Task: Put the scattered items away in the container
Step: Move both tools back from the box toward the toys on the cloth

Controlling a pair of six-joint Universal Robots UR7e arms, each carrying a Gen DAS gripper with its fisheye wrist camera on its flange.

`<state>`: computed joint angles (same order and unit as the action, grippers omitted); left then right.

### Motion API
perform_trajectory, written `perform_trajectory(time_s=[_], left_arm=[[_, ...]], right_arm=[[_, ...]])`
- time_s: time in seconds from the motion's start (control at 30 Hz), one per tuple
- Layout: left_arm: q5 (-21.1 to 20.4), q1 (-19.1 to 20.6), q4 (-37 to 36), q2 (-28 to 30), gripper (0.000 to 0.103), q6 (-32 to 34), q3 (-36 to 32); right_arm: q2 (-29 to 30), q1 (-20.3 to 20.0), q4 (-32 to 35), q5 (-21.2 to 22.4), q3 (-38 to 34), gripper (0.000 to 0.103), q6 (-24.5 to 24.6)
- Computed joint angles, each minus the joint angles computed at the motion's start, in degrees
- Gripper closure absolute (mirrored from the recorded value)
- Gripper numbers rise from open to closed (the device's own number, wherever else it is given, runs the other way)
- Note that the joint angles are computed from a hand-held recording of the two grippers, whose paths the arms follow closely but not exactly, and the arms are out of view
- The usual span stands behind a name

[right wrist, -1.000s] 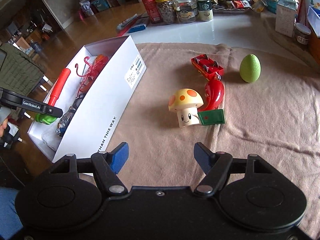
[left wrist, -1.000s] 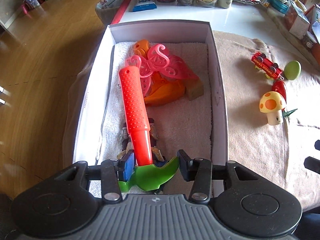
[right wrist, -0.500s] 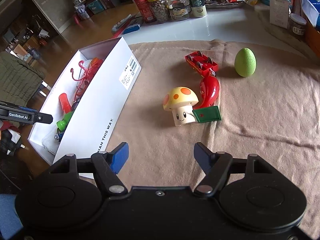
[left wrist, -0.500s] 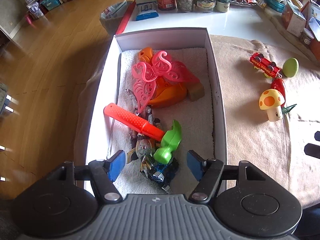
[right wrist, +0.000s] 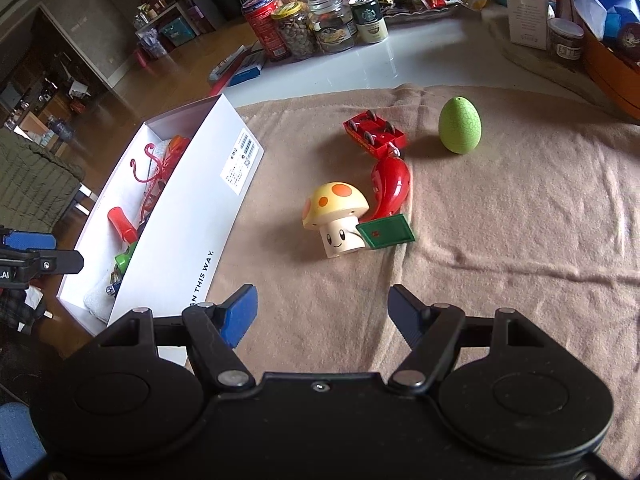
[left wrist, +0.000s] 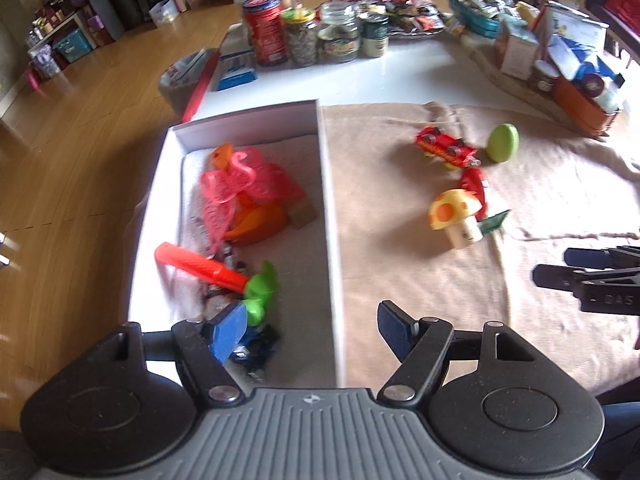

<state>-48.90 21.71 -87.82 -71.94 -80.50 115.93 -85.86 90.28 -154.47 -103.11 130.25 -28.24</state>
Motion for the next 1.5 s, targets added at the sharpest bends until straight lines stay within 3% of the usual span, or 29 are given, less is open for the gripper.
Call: perform_trajectory(time_s=[0.47,0.63,0.8,1.0,1.1,1.2,1.33,1.5], left_arm=[[-0.5,0.0,-26.1,13.7,0.018,9.3,1.5],[-2.2,1.9,-35.6,17.9,0.018,13.5,2.7],[-0.6,2.9,-41.0,21.2,0.016,18.4,3.6],[1.0,5.1,-47.5,23.3,0.011,25.1,5.7],[-1.3,7.0,-47.3,23.3,0.011,25.7,5.0],[-2.1,6.8,-51.9,22.0,0.011,29.5,5.3],[2.1,5.5,-51.1,20.6,0.006,28.1,5.7],[0.8,7.1,-50.9,18.9,0.006,25.9,6.0]], right_arm=[[-5.4,-5.6,0.0,0.2,-0.2,0.033,1.8],[-5.5,-6.5,-1.4,-1.4,0.0,0.033,2.0],[-4.3,-6.6,-3.4,-4.2,0.3,0.032,1.8],[-1.5,-6.1,-10.1,-7.0,1.4,0.032,1.0],[0.2,-5.9,-15.3,-7.9,2.2,0.032,-0.4],[2.8,-5.3,-20.3,-9.7,2.2,0.032,-2.1],[6.9,-4.2,-21.0,-12.2,-0.7,0.032,-2.3],[14.4,-2.3,-22.4,-16.1,-7.4,0.032,-2.8]])
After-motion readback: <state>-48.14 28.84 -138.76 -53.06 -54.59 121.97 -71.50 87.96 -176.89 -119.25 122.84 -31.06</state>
